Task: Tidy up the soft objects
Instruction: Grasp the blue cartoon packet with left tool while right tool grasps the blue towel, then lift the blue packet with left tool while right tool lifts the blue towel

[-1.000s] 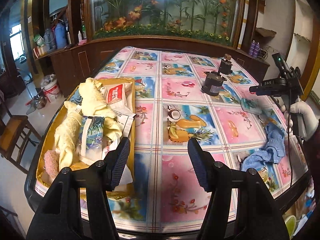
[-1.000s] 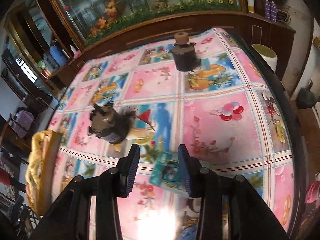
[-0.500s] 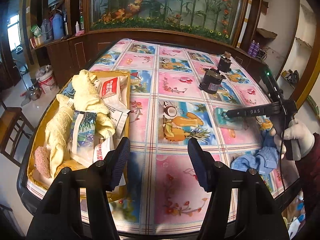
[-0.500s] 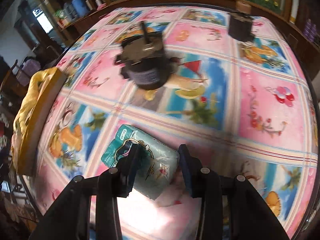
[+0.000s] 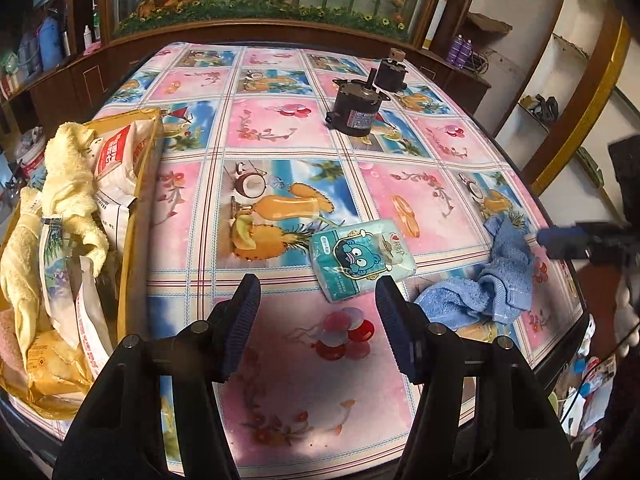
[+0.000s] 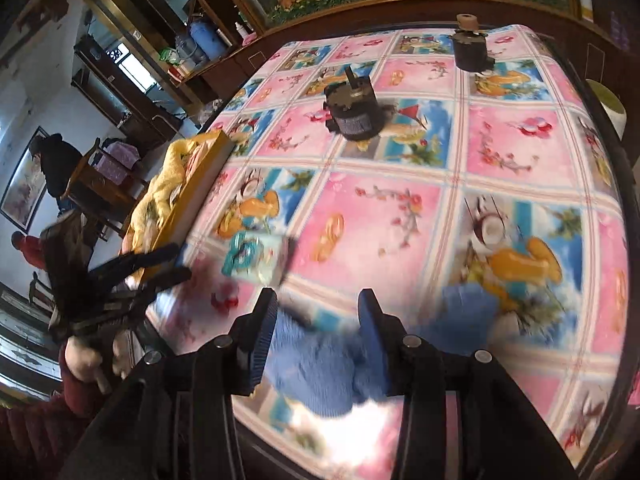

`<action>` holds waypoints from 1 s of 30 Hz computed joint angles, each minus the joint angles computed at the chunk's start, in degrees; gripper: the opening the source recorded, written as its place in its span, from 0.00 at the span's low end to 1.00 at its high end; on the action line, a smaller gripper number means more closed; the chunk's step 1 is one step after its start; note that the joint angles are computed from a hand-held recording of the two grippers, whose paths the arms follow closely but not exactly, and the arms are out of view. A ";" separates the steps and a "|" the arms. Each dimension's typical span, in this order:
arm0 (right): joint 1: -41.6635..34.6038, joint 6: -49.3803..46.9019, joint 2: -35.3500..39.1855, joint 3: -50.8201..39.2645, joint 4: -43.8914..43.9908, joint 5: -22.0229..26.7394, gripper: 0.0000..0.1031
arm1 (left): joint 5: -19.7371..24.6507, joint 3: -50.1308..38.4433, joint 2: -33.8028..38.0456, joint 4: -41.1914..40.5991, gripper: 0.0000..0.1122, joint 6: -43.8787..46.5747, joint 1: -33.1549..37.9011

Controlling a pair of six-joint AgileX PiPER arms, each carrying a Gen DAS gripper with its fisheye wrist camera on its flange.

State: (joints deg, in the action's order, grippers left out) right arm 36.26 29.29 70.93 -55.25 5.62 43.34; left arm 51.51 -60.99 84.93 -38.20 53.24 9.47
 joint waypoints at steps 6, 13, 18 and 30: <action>5.53 4.50 4.94 3.44 -2.82 1.79 0.47 | 0.93 -1.59 1.58 -1.71 0.54 -0.61 2.62; -3.41 11.06 19.09 -11.54 -15.95 0.05 0.47 | 0.62 -0.46 -1.26 -0.63 0.54 0.44 2.92; -7.63 12.23 19.64 -13.29 -16.04 -4.39 0.47 | 1.04 -0.66 -0.88 -0.25 0.54 3.83 0.20; -13.90 -3.96 10.64 0.34 6.85 -14.22 0.47 | 0.00 -10.48 14.40 5.85 0.63 -0.86 -11.70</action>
